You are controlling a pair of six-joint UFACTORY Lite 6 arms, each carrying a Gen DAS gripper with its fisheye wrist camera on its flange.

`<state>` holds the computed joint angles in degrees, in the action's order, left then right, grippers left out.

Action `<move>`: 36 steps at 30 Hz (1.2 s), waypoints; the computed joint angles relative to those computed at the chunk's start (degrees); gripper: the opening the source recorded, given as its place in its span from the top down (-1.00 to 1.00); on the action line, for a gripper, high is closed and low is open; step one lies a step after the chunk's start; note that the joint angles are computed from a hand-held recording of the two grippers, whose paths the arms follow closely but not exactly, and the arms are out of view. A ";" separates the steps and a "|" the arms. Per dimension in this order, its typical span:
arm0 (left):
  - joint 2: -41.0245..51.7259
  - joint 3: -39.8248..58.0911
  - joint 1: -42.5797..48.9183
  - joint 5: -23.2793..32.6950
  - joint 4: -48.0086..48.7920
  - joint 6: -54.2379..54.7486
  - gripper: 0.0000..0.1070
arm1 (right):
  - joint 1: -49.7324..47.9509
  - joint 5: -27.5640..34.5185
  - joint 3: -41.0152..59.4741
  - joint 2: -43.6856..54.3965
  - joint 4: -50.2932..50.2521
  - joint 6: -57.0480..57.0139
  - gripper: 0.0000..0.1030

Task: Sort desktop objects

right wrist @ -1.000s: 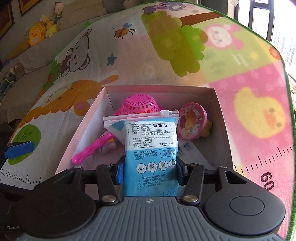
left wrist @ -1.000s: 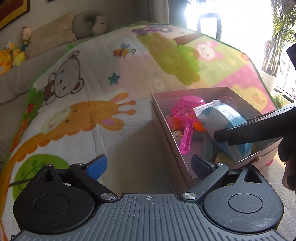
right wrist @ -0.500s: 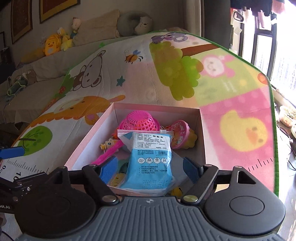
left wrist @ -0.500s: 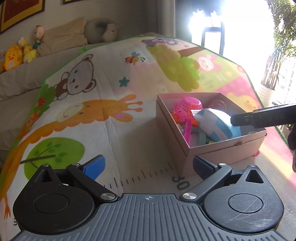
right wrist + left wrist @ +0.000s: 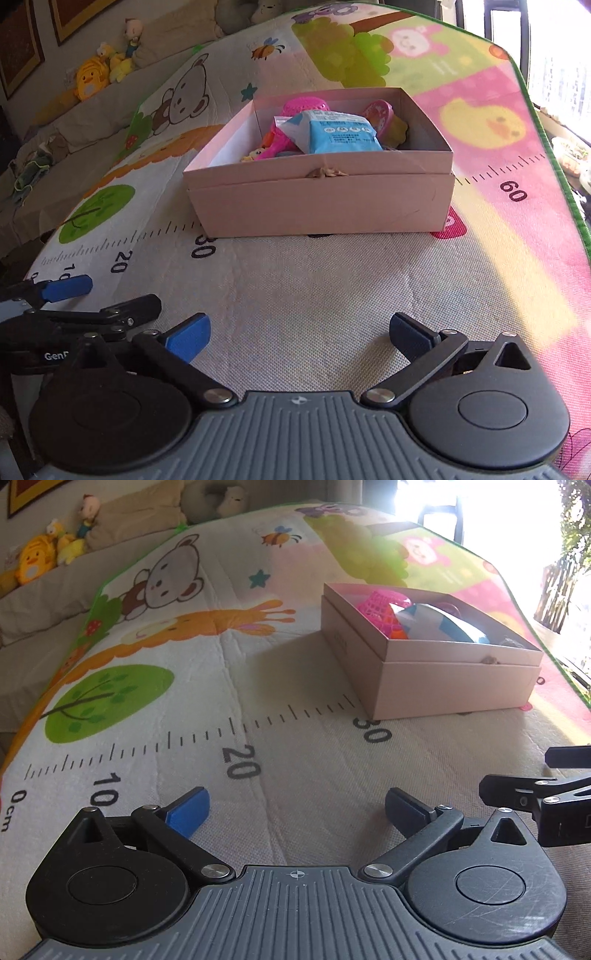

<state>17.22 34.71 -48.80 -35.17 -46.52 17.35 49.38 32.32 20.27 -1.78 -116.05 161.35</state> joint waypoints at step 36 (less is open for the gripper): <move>-0.06 -0.47 0.41 -0.34 1.56 -2.49 -0.93 | -0.25 9.30 5.30 12.03 0.85 0.72 -1.00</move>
<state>17.15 34.24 -48.39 -35.52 -44.96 14.86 49.13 41.62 25.57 10.25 -115.20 162.07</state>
